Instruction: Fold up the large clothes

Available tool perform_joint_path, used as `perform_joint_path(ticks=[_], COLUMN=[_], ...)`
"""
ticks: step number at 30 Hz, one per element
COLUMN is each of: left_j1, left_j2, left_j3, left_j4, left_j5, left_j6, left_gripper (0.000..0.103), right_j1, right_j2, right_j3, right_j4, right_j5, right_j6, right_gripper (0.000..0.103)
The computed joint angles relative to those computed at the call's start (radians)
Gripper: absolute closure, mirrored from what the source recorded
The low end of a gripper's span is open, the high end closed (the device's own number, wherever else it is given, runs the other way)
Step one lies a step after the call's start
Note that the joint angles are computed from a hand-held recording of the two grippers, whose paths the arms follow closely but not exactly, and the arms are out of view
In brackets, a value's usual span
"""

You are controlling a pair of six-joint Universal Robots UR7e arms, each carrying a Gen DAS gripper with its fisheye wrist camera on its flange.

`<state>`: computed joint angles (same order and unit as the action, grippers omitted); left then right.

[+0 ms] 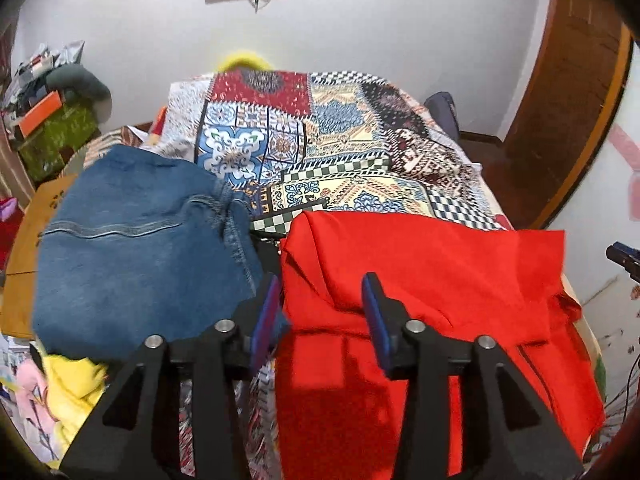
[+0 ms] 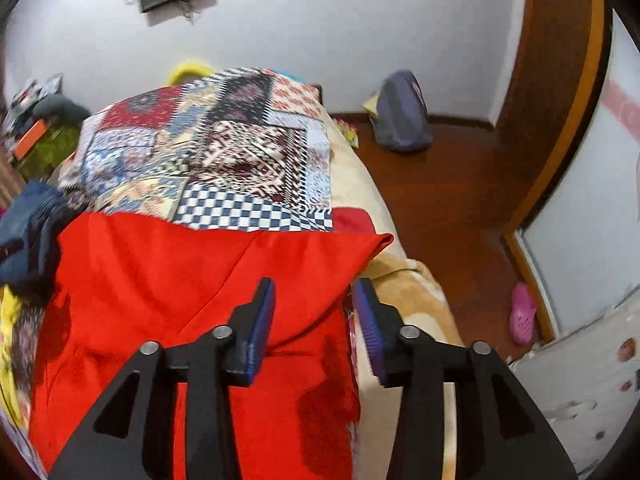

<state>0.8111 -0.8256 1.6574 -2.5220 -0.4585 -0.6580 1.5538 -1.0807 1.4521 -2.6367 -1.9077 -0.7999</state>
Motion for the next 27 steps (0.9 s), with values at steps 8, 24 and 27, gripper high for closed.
perform_joint_path(ticks=[8,24,27], left_j1=[-0.108,-0.095,-0.089], left_j2=[-0.143,-0.184,-0.168], left_j3=[0.153,0.385,0.416], left_j4=[0.270,0.167,0.104], left_j5=[0.001,-0.321,-0.362], left_j6=[-0.239,-0.392,-0.389], left_gripper=[0.032,0.032,0.032], right_j1=[-0.009,-0.125,-0.150], right_j2=[-0.143,-0.242,-0.251], right_j3=[0.141,0.304,0.322], right_j4=[0.036,0.120,0.141], right_j5=[0.058,0.006,0.009], right_j6=[-0.039,0.000,0.008], right_gripper=[0.042,0.042,0.042])
